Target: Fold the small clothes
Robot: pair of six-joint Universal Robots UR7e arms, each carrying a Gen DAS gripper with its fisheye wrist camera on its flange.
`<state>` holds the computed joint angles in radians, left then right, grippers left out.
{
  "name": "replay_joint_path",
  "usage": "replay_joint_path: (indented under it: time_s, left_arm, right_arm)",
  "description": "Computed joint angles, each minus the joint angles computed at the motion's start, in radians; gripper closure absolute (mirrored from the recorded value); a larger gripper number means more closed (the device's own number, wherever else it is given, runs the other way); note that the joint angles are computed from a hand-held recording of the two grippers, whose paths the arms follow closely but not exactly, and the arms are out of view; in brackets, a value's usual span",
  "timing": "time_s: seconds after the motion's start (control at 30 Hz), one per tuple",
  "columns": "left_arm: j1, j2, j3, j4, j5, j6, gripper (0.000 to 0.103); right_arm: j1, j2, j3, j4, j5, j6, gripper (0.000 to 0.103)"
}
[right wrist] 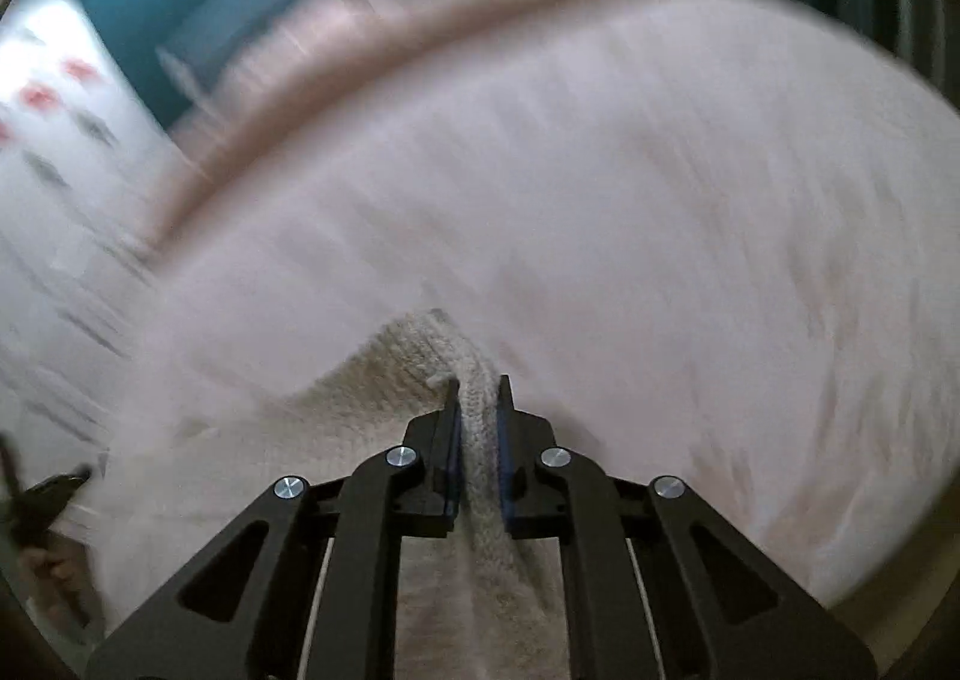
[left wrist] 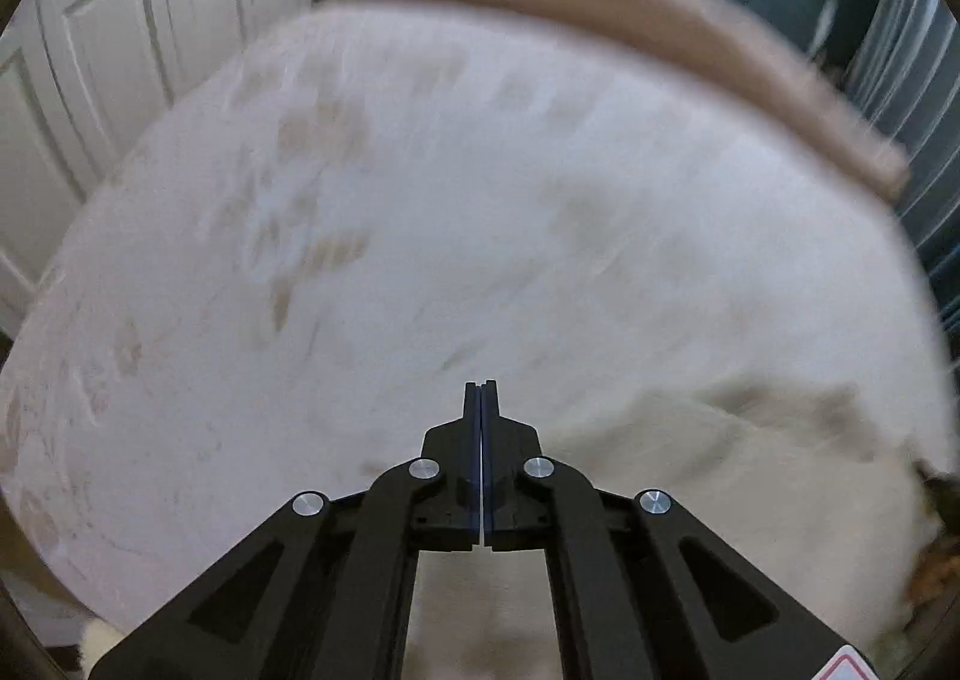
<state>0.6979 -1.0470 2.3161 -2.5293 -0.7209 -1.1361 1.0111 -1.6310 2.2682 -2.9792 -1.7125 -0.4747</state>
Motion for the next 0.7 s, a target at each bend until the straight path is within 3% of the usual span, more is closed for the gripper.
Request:
replay_joint_path:
  time_s: [0.07,0.13,0.23,0.27,0.3,0.33,0.37,0.4,0.43,0.57,0.63,0.67,0.7]
  left_arm:
    - [0.032,-0.003,0.034,-0.101,-0.082,-0.029,0.103]
    - [0.002,-0.016,0.081,-0.181,-0.052,-0.012,0.103]
    - [-0.035,-0.043,0.111,-0.254,-0.066,0.013,0.103]
    - [-0.047,-0.047,0.119,-0.308,-0.076,0.041,0.101]
    - [-0.051,-0.046,0.116,-0.343,-0.095,0.069,0.090]
    - [-0.046,-0.033,0.105,-0.379,-0.118,0.106,0.081]
    - [-0.039,-0.014,0.088,-0.413,-0.141,0.139,0.057]
    - [-0.027,0.000,0.077,-0.435,-0.164,0.167,0.043]
    - [-0.010,0.029,0.051,-0.439,-0.188,0.196,0.042]
    - [0.055,0.136,-0.063,-0.353,-0.283,0.255,0.043]
    - [0.038,0.161,-0.088,-0.300,-0.236,0.249,0.065]
    - [0.019,0.160,-0.090,-0.288,-0.209,0.270,0.092]
    - [0.003,0.148,-0.078,-0.300,-0.192,0.272,0.097]
  right_arm:
    - [-0.023,-0.041,0.014,0.025,0.091,0.050,0.095]
    - [-0.023,-0.064,0.012,0.059,0.138,0.024,0.093]
    - [0.040,-0.022,-0.006,0.031,-0.010,-0.033,0.089]
    - [0.038,-0.018,-0.006,0.030,-0.013,-0.038,0.087]
    - [0.035,-0.016,-0.008,0.029,-0.014,-0.032,0.083]
    - [0.032,-0.018,-0.005,0.028,-0.004,-0.026,0.074]
    - [0.029,-0.024,0.004,0.025,0.014,-0.023,0.067]
    - [0.025,-0.026,0.015,0.012,0.027,-0.024,0.065]
    - [0.024,-0.030,0.028,-0.001,0.038,-0.025,0.062]
    - [0.038,-0.027,0.050,-0.032,0.035,-0.026,0.050]
    - [0.062,-0.008,0.049,-0.052,-0.017,-0.033,0.055]
    - [0.082,0.005,0.046,-0.065,-0.061,-0.046,0.070]
    - [0.091,0.004,0.045,-0.062,-0.072,-0.065,0.080]
